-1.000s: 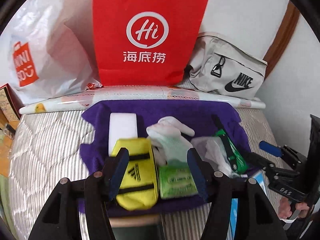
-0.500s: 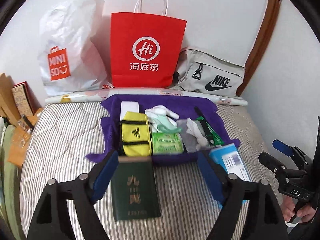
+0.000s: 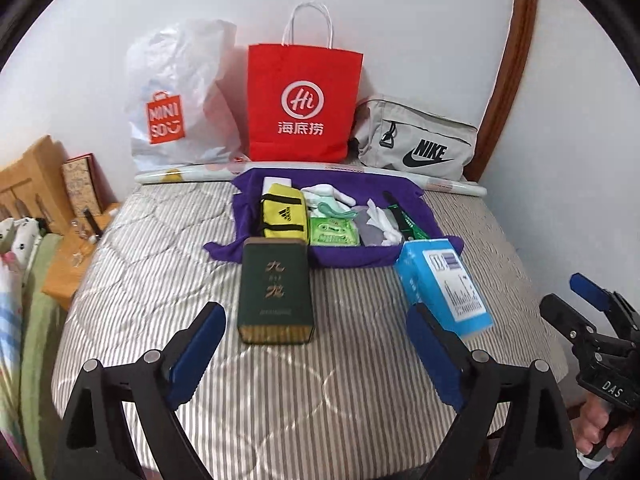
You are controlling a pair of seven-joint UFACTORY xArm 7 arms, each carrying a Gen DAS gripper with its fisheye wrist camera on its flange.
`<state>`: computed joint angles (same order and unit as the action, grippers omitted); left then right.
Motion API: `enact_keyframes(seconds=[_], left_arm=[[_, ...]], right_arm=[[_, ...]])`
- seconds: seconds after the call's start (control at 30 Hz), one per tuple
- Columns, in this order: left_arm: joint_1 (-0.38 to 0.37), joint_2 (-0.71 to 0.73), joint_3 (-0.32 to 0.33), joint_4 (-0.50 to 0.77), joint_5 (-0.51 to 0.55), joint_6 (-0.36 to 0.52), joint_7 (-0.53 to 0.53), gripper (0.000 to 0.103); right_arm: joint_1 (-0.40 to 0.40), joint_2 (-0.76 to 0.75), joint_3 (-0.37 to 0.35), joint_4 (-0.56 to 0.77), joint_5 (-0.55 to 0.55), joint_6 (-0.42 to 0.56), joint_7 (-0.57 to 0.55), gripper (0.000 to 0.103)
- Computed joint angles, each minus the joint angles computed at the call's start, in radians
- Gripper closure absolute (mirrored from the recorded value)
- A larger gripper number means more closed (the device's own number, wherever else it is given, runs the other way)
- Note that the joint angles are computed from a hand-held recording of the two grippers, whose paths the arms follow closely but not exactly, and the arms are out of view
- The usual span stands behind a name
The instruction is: Organize soft objects
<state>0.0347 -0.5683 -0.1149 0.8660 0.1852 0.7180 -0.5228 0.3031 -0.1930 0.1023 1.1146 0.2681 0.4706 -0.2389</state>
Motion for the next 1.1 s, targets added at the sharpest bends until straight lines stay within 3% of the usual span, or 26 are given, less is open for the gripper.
enact_keyframes(seconds=[0.4,1.1], left_arm=[[-0.016,-0.173,-0.075,-0.088,0.021,0.049,-0.085,0.011],[-0.029,-0.25,-0.094,-0.13,0.021,0.068,-0.114,0.011]], right_arm=[[0.039,-0.204,-0.036,-0.192,0.032,-0.03,-0.033,0.013],[0.072,-0.282,-0.043,-0.256,0.008,-0.031,0.007,0.013]])
